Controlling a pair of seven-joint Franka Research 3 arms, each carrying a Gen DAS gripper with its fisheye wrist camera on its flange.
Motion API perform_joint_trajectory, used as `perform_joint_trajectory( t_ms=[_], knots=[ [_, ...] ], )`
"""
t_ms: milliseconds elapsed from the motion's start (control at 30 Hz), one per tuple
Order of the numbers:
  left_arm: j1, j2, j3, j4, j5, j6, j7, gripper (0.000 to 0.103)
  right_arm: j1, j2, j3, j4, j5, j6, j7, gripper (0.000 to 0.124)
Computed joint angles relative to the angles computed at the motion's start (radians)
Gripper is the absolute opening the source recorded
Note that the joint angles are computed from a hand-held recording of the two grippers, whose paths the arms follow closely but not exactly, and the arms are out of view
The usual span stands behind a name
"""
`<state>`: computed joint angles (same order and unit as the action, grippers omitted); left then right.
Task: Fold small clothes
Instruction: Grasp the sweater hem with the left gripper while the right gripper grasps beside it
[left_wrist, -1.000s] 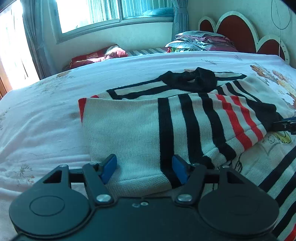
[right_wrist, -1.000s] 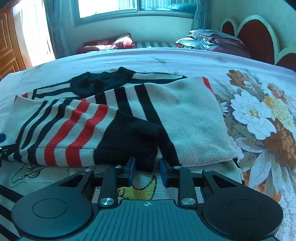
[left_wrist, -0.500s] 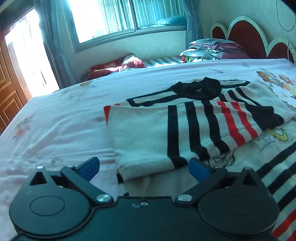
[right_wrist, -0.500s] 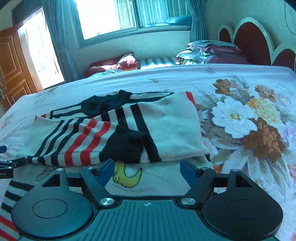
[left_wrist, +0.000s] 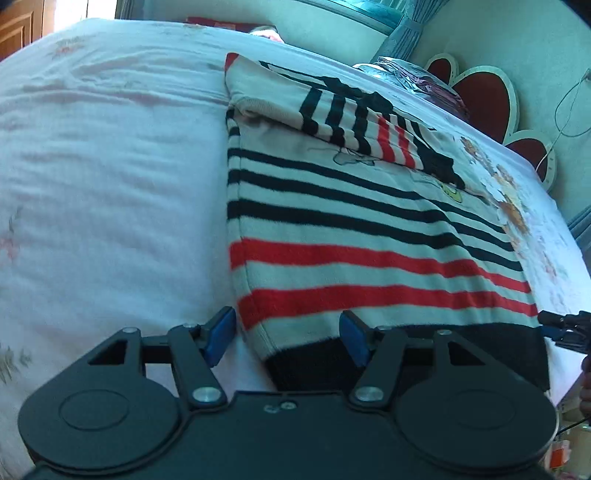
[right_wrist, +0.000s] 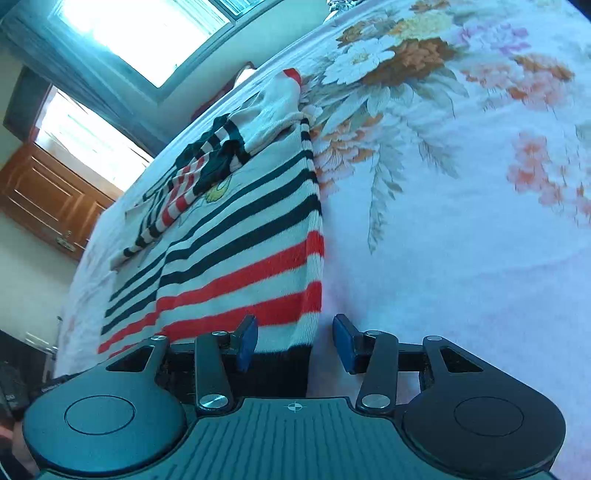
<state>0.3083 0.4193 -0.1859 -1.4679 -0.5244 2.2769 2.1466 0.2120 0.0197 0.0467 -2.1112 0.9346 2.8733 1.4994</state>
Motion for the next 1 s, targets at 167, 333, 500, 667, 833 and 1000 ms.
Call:
perform_joint_trajectory(
  t_ms=[167,333,500,667,833,1000],
  knots=[
    [0.026,-0.089,-0.009,-0.150,-0.139,0.038,0.038,0.059,0.009,-0.051,-0.006,-0.035,0.255,-0.098,-0.232,0.046],
    [0.051,-0.075,0.006,-0.142,-0.294,-0.048,0.014,0.059,0.017,-0.056,-0.020,-0.047,0.412,-0.150,-0.352,0.029],
    [0.035,-0.074,0.015,-0.139,-0.293,-0.016,0.008,0.004,0.008,-0.063,-0.024,-0.052,0.541,-0.153,-0.471,0.004],
    [0.016,-0.118,0.037,-0.229,-0.288,0.068,0.048,0.005,-0.002,-0.095,-0.030,-0.076,0.417,-0.155,-0.461,0.004],
    [0.025,-0.114,0.027,-0.210,-0.361,0.088,0.045,0.004,-0.002,-0.080,-0.038,-0.046,0.526,-0.150,-0.503,0.004],
    [0.024,-0.047,0.001,-0.082,-0.446,0.120,0.031,0.005,-0.020,-0.005,-0.041,0.110,0.532,-0.134,-0.564,0.004]
  ],
)
